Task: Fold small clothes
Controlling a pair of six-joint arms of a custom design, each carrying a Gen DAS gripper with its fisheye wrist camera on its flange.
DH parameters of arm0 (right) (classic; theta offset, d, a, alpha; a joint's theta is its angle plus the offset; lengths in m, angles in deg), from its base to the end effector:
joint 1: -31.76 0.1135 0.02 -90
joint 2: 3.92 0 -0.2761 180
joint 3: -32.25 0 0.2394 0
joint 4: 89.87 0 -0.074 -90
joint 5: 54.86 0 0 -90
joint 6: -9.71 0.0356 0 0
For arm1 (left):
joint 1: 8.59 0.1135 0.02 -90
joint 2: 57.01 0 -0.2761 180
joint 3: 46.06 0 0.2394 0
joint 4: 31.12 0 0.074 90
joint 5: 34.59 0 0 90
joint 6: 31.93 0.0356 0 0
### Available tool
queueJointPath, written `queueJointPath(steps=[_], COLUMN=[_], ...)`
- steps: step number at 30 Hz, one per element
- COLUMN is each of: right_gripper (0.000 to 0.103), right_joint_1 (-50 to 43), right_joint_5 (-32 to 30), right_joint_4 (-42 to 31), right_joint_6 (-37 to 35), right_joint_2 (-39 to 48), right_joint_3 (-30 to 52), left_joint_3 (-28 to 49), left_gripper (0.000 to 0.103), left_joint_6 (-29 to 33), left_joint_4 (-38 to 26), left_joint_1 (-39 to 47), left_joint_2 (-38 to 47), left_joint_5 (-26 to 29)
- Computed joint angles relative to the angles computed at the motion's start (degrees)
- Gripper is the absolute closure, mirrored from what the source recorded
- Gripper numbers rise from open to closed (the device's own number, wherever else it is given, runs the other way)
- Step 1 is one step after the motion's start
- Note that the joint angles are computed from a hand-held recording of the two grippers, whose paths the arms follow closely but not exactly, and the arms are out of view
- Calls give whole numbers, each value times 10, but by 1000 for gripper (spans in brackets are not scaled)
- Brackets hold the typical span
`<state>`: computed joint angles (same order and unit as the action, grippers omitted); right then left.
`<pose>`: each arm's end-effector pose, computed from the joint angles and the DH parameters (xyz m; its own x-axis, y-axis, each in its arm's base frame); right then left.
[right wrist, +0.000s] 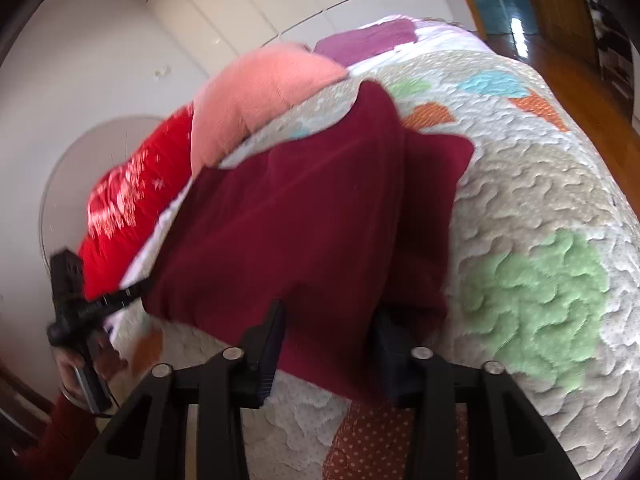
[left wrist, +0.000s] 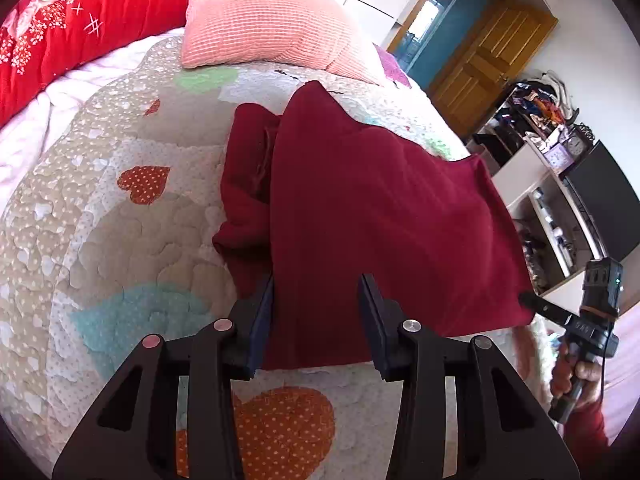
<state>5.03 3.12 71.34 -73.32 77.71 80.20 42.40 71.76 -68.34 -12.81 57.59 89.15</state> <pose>0.2251 -0.0922 0.1713 -0.6918 0.4636 -0.5536 0.1781 0.8526 0.4913 0.3938 -0.0489 0.1665 -0.7928 0.2558 -0.5531 0.5117 0.7724 -0.3762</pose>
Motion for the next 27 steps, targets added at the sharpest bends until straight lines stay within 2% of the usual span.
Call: queueJointPath(steps=[1, 2, 3, 6, 8, 10, 12, 13, 15, 17, 19, 21, 22, 24, 27], right_gripper=[96, 96, 97, 97, 98, 98, 98, 98, 93, 81, 80, 80, 80, 80, 80], right_joint_1=[9, 5, -13, -63, -80, -84, -73, -77, -92, -100, -104, -91, -68, 11, 55], right_joint_5=[26, 17, -14, -76, -71, -57, -37, -50, -60, -27, -25, -34, -15, 75, 131], right_joint_4=[10, 15, 6, -65, -120, -120, -90, -80, -96, -118, -131, -125, -111, -61, -27], right_joint_6=[6, 10, 8, -38, -79, -92, -82, -72, -49, -32, -27, -16, -3, 28, 42], right_joint_2=[0, 4, 0, -64, -102, -78, -26, -14, -45, -105, -143, -145, -135, -76, 17], right_joint_3=[-7, -8, -9, -19, -24, -31, -34, -36, -34, -26, -8, 13, 24, 65, 124], left_joint_3=[0, 6, 11, 10, -6, -8, 4, 6, -6, -25, -36, -50, -60, -87, -99], left_gripper=[69, 79, 93, 93, 93, 93, 93, 93, 93, 93, 93, 93, 93, 93, 93], left_joint_6=[9, 20, 25, 54, 69, 58, 39, 31, 35, 41, 38, 21, 11, -7, -15], left_joint_4=[-2, -17, -32, -61, -57, -51, -53, -56, -52, -38, -28, -3, 11, 44, 65], left_joint_1=[-7, -12, -12, -1, 5, 8, 12, 13, 13, 11, 10, 6, 3, -5, -26], left_joint_2=[1, 5, 7, -3, -16, -10, 6, 6, -12, -39, -59, -75, -86, -105, -104], left_joint_5=[-18, -29, -33, -28, -33, -44, -40, -37, -45, -66, -70, -83, -84, -80, -116])
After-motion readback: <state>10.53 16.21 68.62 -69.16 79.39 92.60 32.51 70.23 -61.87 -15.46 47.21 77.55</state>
